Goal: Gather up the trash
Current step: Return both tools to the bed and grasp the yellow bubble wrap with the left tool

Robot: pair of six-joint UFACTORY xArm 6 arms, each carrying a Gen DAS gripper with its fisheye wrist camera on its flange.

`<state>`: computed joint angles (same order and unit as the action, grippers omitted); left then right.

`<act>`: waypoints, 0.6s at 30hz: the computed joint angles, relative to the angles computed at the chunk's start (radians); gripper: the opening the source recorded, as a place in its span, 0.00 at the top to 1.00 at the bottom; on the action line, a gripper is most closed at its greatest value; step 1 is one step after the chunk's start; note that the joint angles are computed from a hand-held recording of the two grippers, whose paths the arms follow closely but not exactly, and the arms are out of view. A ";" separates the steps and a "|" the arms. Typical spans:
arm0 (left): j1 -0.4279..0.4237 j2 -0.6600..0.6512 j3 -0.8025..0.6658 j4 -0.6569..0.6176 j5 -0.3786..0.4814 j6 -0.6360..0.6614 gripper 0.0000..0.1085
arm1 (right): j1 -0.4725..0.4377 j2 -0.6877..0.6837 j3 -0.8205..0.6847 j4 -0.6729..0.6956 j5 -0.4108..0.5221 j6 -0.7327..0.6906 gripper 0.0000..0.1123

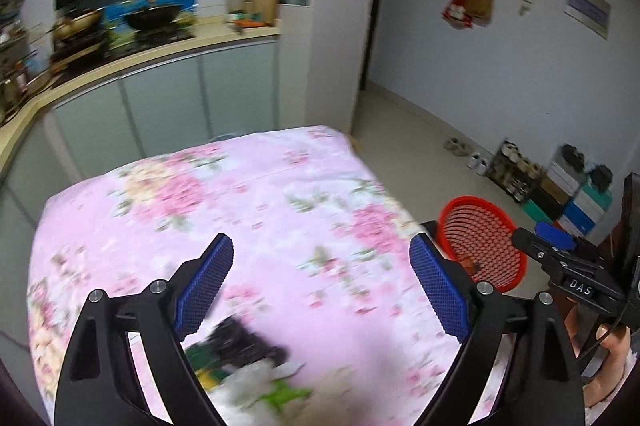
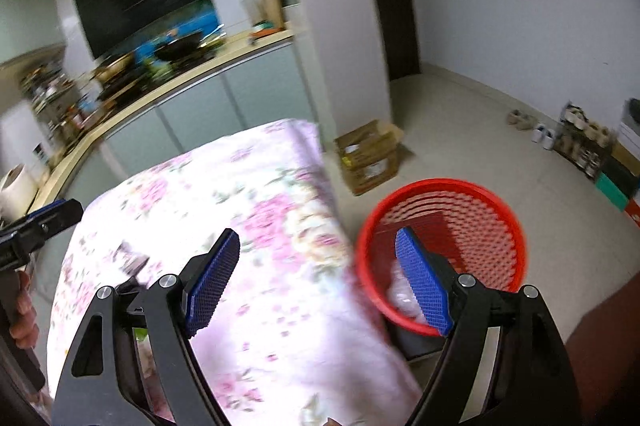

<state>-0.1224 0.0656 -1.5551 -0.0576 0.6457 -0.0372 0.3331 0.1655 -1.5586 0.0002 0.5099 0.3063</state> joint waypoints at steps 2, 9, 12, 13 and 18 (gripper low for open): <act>0.030 -0.047 0.061 0.008 -0.011 -0.006 0.20 | 0.023 0.009 -0.009 0.029 0.008 -0.032 0.31; 0.153 -0.200 0.255 0.035 -0.026 -0.036 0.20 | 0.081 0.034 -0.037 0.084 0.041 -0.100 0.31; 0.203 -0.267 0.344 0.044 -0.022 -0.058 0.20 | 0.101 0.047 -0.052 0.088 0.050 -0.103 0.31; 0.217 -0.286 0.369 0.043 -0.019 -0.063 0.20 | 0.106 0.051 -0.058 0.092 0.054 -0.106 0.31; 0.257 -0.371 0.507 0.044 -0.017 -0.085 0.20 | 0.132 0.073 -0.087 0.116 0.079 -0.131 0.31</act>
